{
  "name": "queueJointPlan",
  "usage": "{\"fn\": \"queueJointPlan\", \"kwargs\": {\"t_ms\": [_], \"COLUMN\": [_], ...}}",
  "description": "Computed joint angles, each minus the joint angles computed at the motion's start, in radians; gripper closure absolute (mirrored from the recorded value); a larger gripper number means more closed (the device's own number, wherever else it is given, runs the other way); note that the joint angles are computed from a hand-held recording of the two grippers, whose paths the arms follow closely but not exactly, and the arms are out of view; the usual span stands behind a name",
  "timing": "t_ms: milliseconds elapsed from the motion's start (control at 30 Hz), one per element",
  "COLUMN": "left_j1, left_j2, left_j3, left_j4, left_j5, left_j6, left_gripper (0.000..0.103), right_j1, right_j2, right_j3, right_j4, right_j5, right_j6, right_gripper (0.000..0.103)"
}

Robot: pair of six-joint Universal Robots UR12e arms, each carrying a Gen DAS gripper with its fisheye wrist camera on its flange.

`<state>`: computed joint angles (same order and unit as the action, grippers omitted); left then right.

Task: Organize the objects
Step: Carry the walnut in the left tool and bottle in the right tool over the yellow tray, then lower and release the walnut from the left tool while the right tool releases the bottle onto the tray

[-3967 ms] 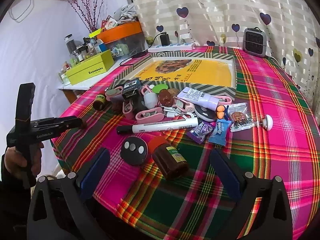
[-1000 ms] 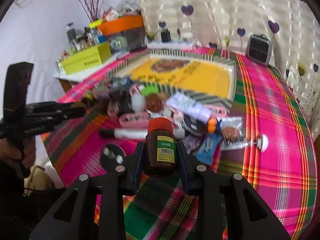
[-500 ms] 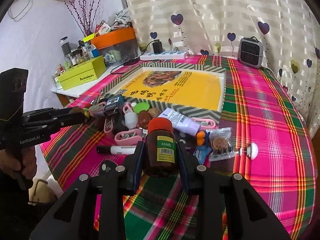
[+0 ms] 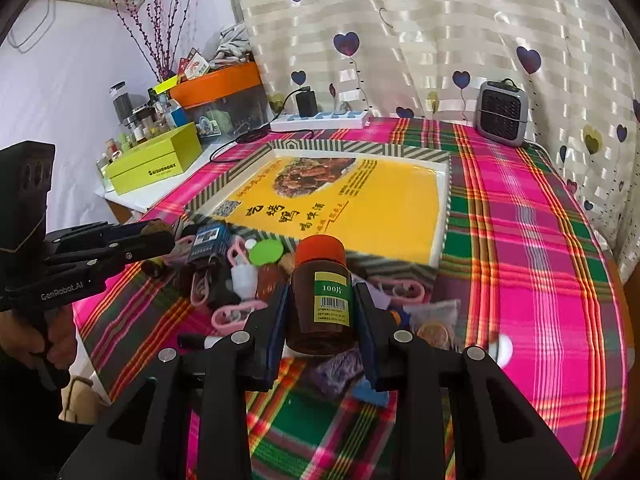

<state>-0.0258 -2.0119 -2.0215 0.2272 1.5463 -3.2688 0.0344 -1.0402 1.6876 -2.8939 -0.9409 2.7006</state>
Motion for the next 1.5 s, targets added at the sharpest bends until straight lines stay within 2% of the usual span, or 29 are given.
{"fn": "queueJointPlan", "kwargs": {"t_ms": [533, 700, 1033, 1500], "left_j1": [0.005, 0.009, 0.025, 0.043], "left_j2": [-0.053, -0.07, -0.1, -0.155], "left_j3": [0.106, 0.138, 0.202, 0.302], "left_j4": [-0.067, -0.095, -0.146, -0.254], "left_j5": [0.011, 0.011, -0.006, -0.043], "left_j6": [0.01, 0.007, 0.006, 0.011], "left_gripper": [0.074, 0.074, 0.074, 0.074], "right_j1": [0.031, 0.043, 0.065, 0.102], "right_j2": [0.067, 0.081, 0.126, 0.2], "right_j3": [-0.128, -0.155, -0.238, -0.38], "right_j4": [0.09, 0.089, 0.135, 0.276], "right_j5": [-0.019, -0.034, -0.06, -0.129], "right_j6": [-0.004, -0.003, -0.009, -0.033], "right_gripper": [0.089, 0.089, 0.089, 0.089]}}
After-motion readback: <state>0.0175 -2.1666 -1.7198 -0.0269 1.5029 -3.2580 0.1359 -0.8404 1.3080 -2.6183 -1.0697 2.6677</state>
